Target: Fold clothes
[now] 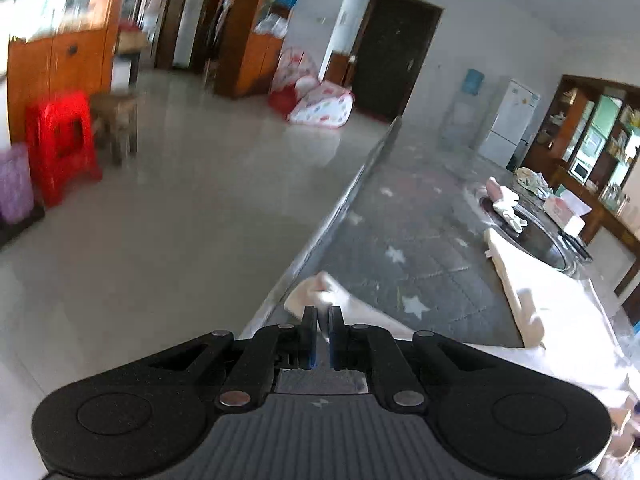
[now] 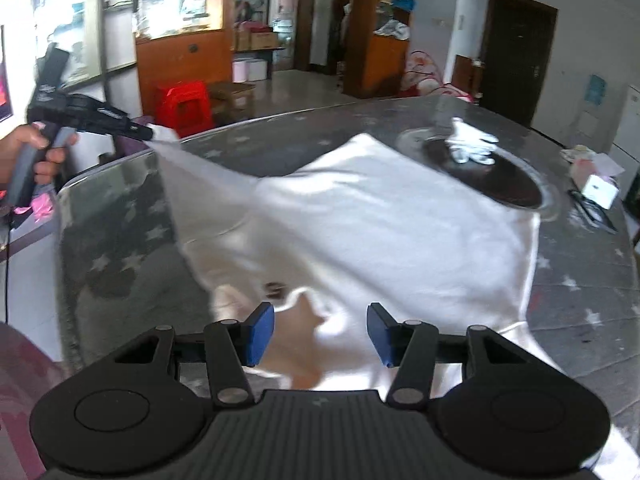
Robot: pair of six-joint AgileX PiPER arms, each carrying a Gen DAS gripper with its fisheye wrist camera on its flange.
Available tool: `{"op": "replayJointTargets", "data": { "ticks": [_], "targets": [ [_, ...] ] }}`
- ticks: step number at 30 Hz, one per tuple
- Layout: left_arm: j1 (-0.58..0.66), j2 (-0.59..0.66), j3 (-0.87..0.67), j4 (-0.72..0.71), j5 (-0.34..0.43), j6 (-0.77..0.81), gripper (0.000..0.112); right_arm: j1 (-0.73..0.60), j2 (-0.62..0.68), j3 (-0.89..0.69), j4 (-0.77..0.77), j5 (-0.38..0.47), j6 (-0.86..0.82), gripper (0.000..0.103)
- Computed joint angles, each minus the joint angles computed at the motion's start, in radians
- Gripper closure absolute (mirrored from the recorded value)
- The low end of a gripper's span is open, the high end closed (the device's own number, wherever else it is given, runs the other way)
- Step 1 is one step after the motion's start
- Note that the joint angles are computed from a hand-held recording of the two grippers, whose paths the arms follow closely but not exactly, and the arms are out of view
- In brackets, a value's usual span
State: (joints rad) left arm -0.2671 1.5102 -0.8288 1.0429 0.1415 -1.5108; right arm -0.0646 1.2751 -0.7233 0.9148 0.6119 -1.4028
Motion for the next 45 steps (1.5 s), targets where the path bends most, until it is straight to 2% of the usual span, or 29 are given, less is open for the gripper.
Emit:
{"op": "replayJointTargets", "data": {
  "ticks": [2,5,6,8,9,10,11,13,14,16,18,20,23,26,28,29,31,35,39,45],
  "targets": [
    [0.018,0.006,-0.017,-0.094,-0.012,0.114,0.106,0.02,-0.021,0.017,-0.001,0.007,-0.002,0.051],
    [0.005,0.054,-0.104,-0.095,0.045,0.142,0.103,0.06,-0.047,0.048,0.002,-0.009,-0.009,0.052],
    [0.004,0.07,-0.129,-0.102,0.061,0.148,0.103,0.077,-0.051,0.059,0.002,-0.024,-0.005,0.053],
    [0.012,0.082,-0.145,-0.026,0.063,0.061,0.1,0.113,-0.056,0.077,-0.005,-0.059,0.016,0.057],
    [0.018,0.084,-0.143,0.03,0.053,-0.004,0.096,0.129,-0.053,0.082,-0.017,-0.072,0.037,0.058],
    [0.023,0.086,-0.14,0.091,0.043,-0.076,0.081,0.146,-0.05,0.085,-0.031,-0.084,0.059,0.062],
    [0.022,0.082,-0.133,0.111,0.057,-0.116,0.073,0.152,-0.048,0.088,-0.033,-0.09,0.065,0.064],
    [0.03,0.068,-0.099,0.164,0.036,-0.176,0.073,0.16,-0.045,0.096,-0.029,-0.1,0.065,0.065],
    [0.039,0.063,-0.084,0.158,0.018,-0.169,0.073,0.159,-0.043,0.097,-0.024,-0.101,0.065,0.07],
    [0.052,0.052,-0.052,0.128,-0.015,-0.125,0.073,0.154,-0.035,0.092,-0.017,-0.099,0.07,0.072],
    [0.049,0.06,-0.051,0.056,-0.011,-0.04,0.073,0.156,-0.029,0.088,-0.019,-0.103,0.077,0.075],
    [0.047,0.072,-0.053,0.093,-0.017,-0.074,0.073,0.162,-0.022,0.086,-0.024,-0.108,0.083,0.079],
    [0.025,0.114,-0.089,0.121,0.011,-0.068,0.078,0.165,-0.022,0.089,-0.016,-0.115,0.083,0.087],
    [-0.01,0.132,-0.096,0.326,0.05,-0.244,0.098,0.166,-0.023,0.094,-0.015,-0.129,0.089,0.096],
    [-0.037,0.139,-0.096,0.41,0.09,-0.314,0.104,0.16,-0.024,0.094,-0.011,-0.123,0.087,0.099],
    [-0.054,0.134,-0.094,0.396,0.122,-0.304,0.106,0.155,-0.024,0.093,-0.008,-0.115,0.084,0.1],
    [-0.059,0.119,-0.091,0.33,0.139,-0.259,0.107,0.147,-0.029,0.089,-0.017,-0.091,0.086,0.1],
    [-0.057,0.034,-0.031,0.329,0.155,-0.279,0.107,0.127,-0.065,0.089,-0.058,-0.02,0.098,0.101],
    [-0.063,-0.021,0.01,0.271,0.203,-0.218,0.107,0.106,-0.085,0.098,-0.064,0.059,0.087,0.101],
    [-0.036,-0.035,0.034,0.149,0.186,-0.095,0.107,0.063,-0.116,0.096,-0.038,0.157,0.056,0.099]
  ]
}}
